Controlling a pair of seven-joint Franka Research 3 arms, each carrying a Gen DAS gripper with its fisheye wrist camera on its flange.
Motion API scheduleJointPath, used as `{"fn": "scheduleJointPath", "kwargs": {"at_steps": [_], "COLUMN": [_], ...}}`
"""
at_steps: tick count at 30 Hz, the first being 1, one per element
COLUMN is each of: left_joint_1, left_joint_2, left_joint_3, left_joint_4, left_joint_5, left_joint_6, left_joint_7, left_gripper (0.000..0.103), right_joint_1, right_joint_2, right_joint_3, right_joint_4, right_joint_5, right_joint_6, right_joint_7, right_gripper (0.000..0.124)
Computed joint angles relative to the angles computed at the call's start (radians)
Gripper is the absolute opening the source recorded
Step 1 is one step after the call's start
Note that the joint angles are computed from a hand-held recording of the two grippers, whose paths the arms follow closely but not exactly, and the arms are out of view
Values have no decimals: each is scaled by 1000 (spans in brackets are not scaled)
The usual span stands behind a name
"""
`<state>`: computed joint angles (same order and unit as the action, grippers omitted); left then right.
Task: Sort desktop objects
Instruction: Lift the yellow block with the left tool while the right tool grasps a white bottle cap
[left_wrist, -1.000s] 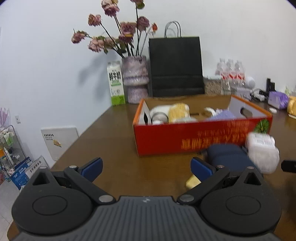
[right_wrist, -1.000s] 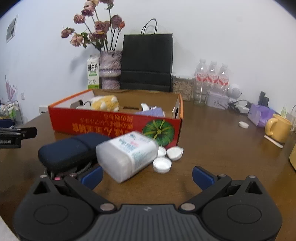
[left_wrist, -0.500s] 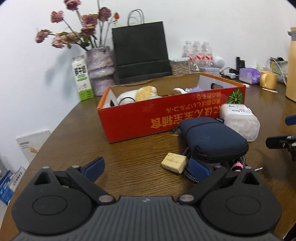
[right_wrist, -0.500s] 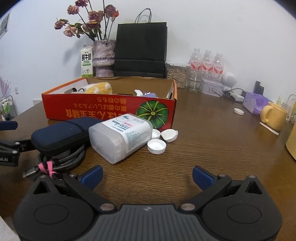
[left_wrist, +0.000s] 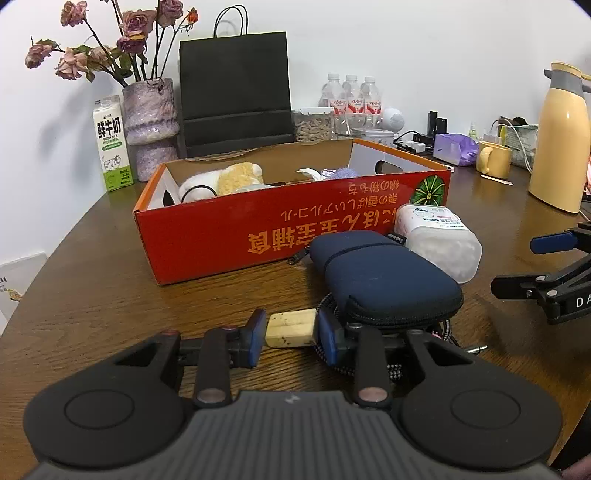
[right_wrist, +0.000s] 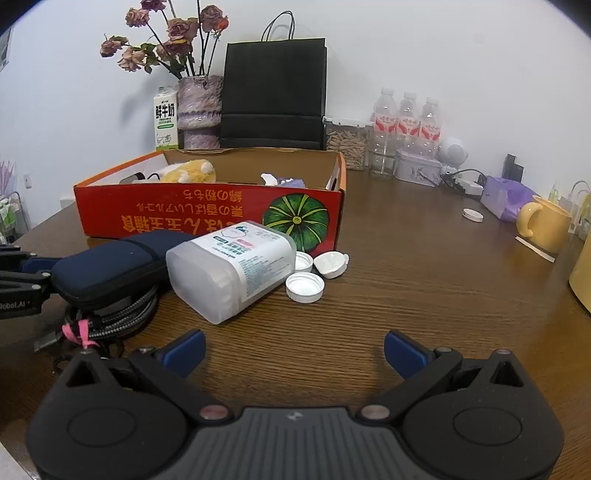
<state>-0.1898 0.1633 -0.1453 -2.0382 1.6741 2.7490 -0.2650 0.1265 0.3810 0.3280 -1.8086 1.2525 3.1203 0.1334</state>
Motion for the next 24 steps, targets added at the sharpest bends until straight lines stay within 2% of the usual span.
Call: {"fn": "scheduleJointPath", "kwargs": {"at_steps": [13,24], "left_joint_1": [-15,-11], "left_joint_2": [-35,-31], "left_joint_3": [-9,-7], "left_joint_4": [-22,1], "left_joint_5": [-48,-65], "left_joint_6": [-107,-161], "left_joint_7": [-22,-43], "left_gripper": [32,32], "right_joint_1": [4,-2], "right_joint_2": [11,56], "right_joint_3": [-6,-11], "right_joint_4": [22,83], "right_joint_5": [16,-107], "right_joint_6": [-14,5], "right_joint_7": [-14,98], "right_gripper": [103,103]}}
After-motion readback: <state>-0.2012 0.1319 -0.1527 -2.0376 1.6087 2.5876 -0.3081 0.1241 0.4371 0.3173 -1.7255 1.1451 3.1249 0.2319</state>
